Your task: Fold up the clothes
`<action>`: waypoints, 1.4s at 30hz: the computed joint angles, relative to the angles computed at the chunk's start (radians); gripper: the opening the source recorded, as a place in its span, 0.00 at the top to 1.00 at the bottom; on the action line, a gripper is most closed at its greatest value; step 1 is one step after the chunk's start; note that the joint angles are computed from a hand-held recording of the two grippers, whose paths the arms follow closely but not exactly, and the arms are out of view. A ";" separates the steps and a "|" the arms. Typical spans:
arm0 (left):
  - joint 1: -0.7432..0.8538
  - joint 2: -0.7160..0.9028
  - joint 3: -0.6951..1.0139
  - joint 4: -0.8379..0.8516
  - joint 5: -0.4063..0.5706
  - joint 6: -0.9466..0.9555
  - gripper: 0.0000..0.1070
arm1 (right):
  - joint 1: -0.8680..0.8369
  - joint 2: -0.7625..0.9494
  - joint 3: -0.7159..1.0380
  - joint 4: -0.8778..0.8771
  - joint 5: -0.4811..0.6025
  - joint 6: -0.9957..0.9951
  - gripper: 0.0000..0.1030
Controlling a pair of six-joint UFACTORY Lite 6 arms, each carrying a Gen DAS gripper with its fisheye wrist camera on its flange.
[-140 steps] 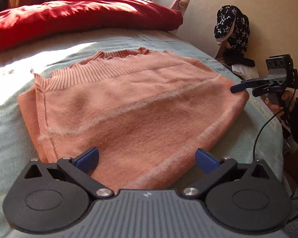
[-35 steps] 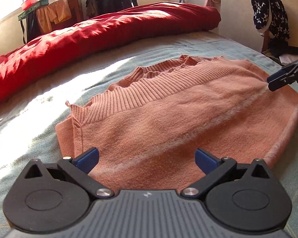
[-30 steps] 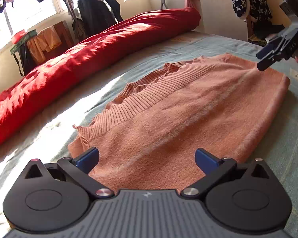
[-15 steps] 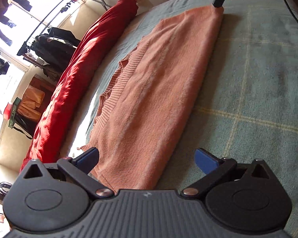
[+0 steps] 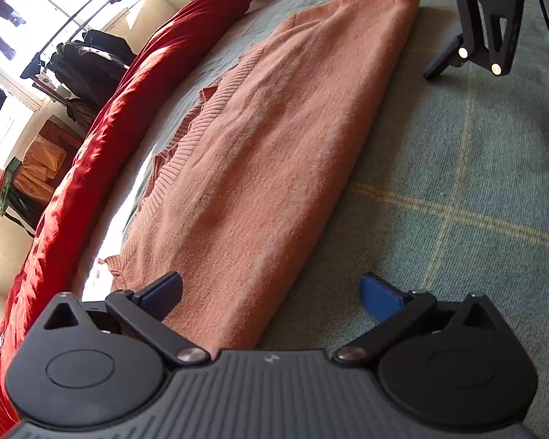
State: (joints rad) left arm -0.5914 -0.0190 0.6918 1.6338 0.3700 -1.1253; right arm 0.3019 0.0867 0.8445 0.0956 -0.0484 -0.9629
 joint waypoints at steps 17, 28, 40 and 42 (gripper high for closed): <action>-0.042 0.216 0.120 0.374 0.165 -0.379 0.04 | 0.090 0.227 0.152 0.254 -0.211 -0.314 0.00; 0.042 0.101 -0.034 0.436 0.252 -0.424 0.04 | -0.102 0.199 0.091 0.059 -0.281 -0.206 0.00; 0.007 0.274 0.098 0.594 0.318 -0.526 0.04 | -0.035 0.291 0.147 -0.024 -0.392 -0.108 0.00; 0.041 0.243 0.053 0.604 0.338 -0.526 0.04 | -0.082 0.286 0.135 -0.034 -0.409 -0.118 0.00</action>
